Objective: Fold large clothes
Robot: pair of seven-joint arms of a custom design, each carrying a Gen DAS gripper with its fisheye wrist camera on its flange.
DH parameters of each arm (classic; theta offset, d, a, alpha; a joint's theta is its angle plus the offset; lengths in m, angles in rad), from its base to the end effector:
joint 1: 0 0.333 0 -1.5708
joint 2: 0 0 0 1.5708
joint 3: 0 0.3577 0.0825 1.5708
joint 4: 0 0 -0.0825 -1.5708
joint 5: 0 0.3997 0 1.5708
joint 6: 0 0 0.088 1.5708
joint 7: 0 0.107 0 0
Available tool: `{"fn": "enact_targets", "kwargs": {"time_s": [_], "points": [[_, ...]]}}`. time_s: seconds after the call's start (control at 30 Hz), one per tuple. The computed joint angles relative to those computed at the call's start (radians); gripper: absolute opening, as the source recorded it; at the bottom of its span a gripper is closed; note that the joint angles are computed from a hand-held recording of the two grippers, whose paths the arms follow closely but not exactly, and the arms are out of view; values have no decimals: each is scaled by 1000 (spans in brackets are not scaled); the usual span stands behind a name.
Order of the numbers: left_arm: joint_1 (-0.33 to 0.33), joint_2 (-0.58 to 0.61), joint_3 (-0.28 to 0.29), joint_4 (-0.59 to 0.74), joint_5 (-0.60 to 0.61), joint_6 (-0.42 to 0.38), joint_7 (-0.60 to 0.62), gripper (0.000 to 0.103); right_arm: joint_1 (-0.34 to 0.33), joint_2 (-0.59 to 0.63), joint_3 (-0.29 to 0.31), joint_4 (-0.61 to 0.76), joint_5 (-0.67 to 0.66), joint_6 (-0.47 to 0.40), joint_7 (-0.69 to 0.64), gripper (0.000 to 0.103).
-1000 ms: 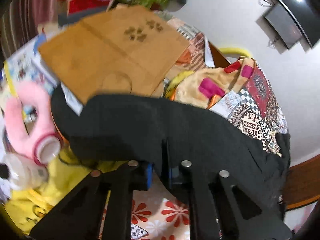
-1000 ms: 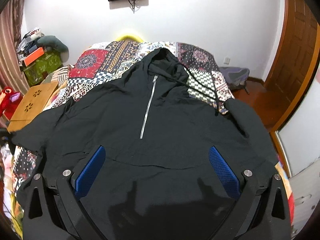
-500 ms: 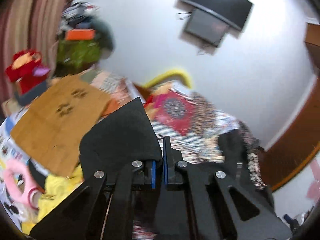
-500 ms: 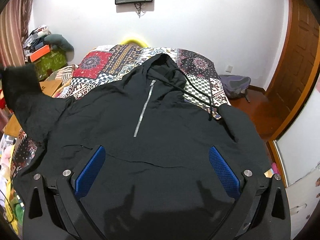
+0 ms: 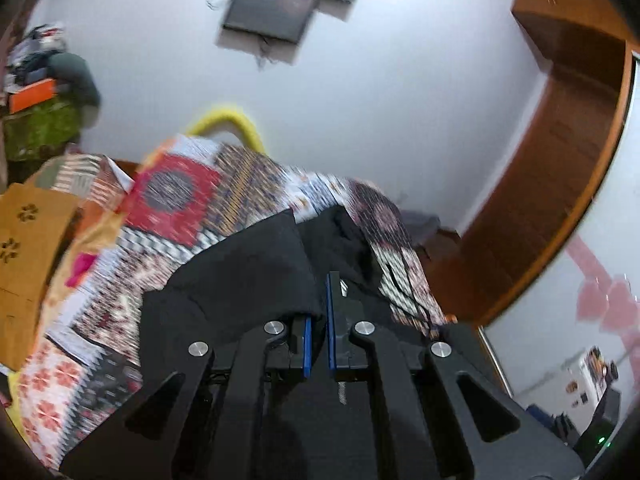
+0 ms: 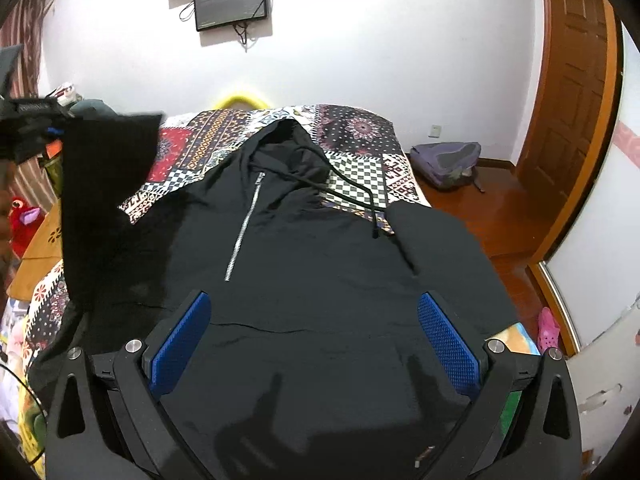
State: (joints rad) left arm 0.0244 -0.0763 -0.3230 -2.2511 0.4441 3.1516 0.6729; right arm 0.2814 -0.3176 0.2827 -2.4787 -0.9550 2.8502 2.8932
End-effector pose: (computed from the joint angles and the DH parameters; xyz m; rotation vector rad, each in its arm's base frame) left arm 0.5271 -0.2070 0.5396 -1.8725 1.6254 -1.1914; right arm 0.3704 0.2949 0.4892 -1.7716 1.6042 -0.6870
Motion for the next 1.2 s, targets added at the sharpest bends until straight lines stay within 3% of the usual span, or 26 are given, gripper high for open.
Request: {"fn": "enact_targets", "kwargs": {"time_s": [0.17, 0.3, 0.5, 0.77, 0.8, 0.83, 0.9, 1.03, 1.2], "points": [[-113, 96, 23, 36, -110, -67, 118, 4, -3, -2, -6, -7, 2, -10, -17, 103], [-161, 168, -2, 68, -292, -176, 304, 4, 3, -4, -13, -15, 14, -18, -44, 103], [-277, 205, 53, 80, -254, -271, 334, 5, 21, -1, -11, -9, 45, -59, -95, 103], [-333, 135, 70, 5, -408, -319, 530, 27, 31, -10, 19, 19, 0, -88, -50, 103], [-337, 105, 74, -21, -387, -314, 527, 36, 34, -7, 22, 25, -5, -90, -47, 103], [-338, 90, 77, -34, -354, -307, 507, 49, 38, -7, 23, 28, -9, -91, -44, 103], [-326, 24, 75, -94, -268, -263, 460, 60, 41, 4, 31, 45, -28, -96, -31, 103], [-250, -82, 39, -176, -190, -227, 408, 64, 59, 29, 37, 83, -64, -105, -2, 103], [-59, -223, -63, -274, -45, -198, 287, 67, 102, 105, 29, 167, -91, -120, -46, 103]]}}
